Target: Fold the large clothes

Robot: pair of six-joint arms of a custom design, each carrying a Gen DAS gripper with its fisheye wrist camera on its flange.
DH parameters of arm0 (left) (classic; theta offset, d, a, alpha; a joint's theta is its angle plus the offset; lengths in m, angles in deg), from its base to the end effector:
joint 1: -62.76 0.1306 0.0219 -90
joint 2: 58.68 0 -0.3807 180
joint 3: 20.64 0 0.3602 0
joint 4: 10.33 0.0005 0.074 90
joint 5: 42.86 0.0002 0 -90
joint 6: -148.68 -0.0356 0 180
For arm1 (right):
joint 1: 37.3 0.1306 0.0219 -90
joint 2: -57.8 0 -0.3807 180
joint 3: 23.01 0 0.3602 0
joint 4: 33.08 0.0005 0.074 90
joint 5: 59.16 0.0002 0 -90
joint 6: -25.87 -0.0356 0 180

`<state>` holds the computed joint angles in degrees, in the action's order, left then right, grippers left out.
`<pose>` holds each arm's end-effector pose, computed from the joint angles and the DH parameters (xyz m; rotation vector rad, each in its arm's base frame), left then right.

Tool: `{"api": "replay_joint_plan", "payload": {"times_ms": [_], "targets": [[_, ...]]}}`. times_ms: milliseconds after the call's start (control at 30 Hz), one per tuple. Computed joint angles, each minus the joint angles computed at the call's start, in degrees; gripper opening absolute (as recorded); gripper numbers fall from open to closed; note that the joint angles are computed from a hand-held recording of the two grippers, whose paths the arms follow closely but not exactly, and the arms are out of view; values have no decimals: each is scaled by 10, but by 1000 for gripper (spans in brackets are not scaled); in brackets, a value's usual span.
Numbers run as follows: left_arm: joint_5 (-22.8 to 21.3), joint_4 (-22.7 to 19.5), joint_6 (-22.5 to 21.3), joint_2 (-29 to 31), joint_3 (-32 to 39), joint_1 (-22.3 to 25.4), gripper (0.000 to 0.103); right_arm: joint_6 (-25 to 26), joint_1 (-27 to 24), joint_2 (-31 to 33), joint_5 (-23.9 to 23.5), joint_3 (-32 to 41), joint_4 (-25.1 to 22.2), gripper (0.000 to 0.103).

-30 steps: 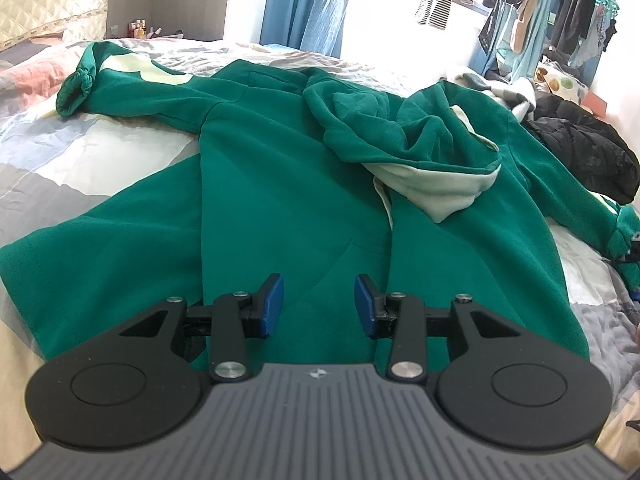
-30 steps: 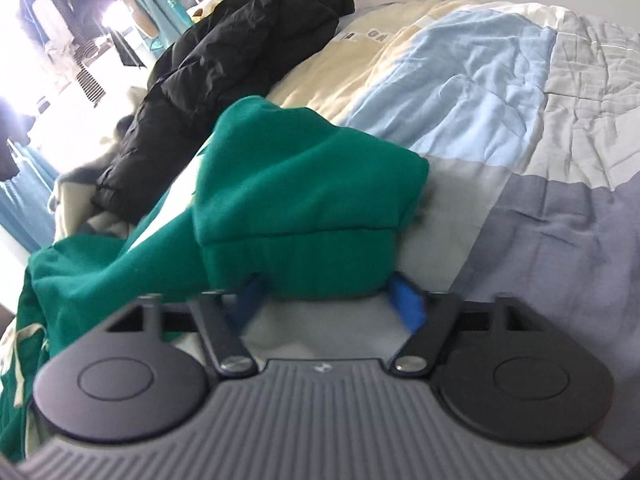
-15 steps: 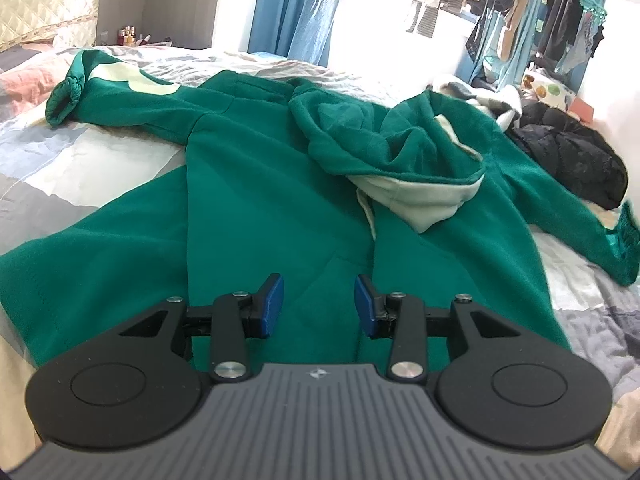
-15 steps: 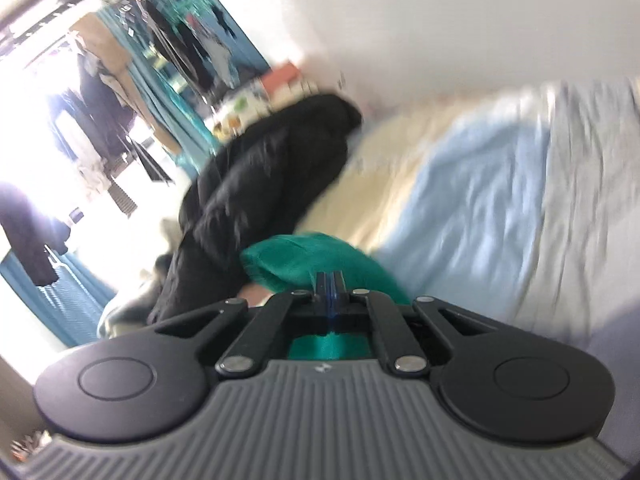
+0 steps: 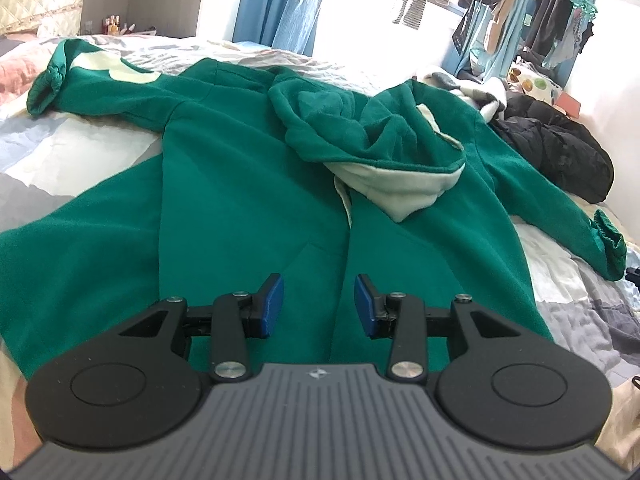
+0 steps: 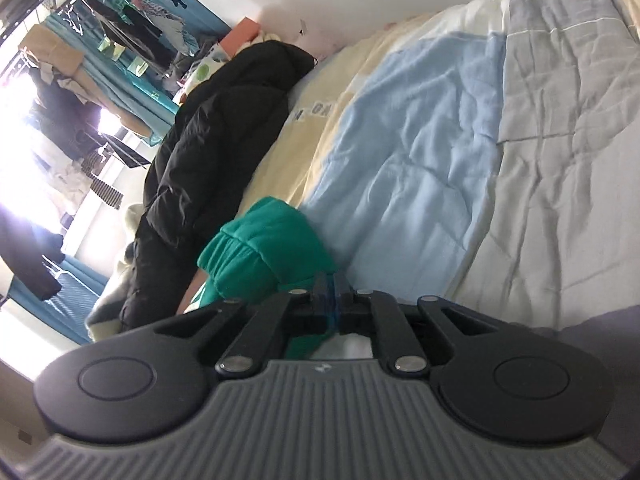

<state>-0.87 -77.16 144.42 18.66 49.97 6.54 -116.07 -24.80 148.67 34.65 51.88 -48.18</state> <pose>0.2015 -0.2546 0.3660 -0.7173 2.1511 0.0194 0.4572 0.0984 0.3554 0.7706 2.0290 0.5925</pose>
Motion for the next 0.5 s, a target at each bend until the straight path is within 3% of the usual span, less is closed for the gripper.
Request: {"api": "replay_joint_plan", "payload": {"times_ms": [100, 167, 300, 400, 500], "targets": [[9, 12, -4, -2, -5, 7, 45, 3, 1, 0, -12, -10, 29, 56], [13, 20, -7, -3, -8, 12, 45, 12, 4, 5, -20, -10, 41, 58], [24, 37, -11, -7, -14, 21, 45, 109, 31, 29, 6, 31, -20, 62], [30, 46, -17, -10, -19, 26, 45, 204, 62, 54, 72, 65, -66, 62], [34, 57, -23, -12, -25, 30, 45, 262, 77, 70, 122, 79, -59, 60]]}}
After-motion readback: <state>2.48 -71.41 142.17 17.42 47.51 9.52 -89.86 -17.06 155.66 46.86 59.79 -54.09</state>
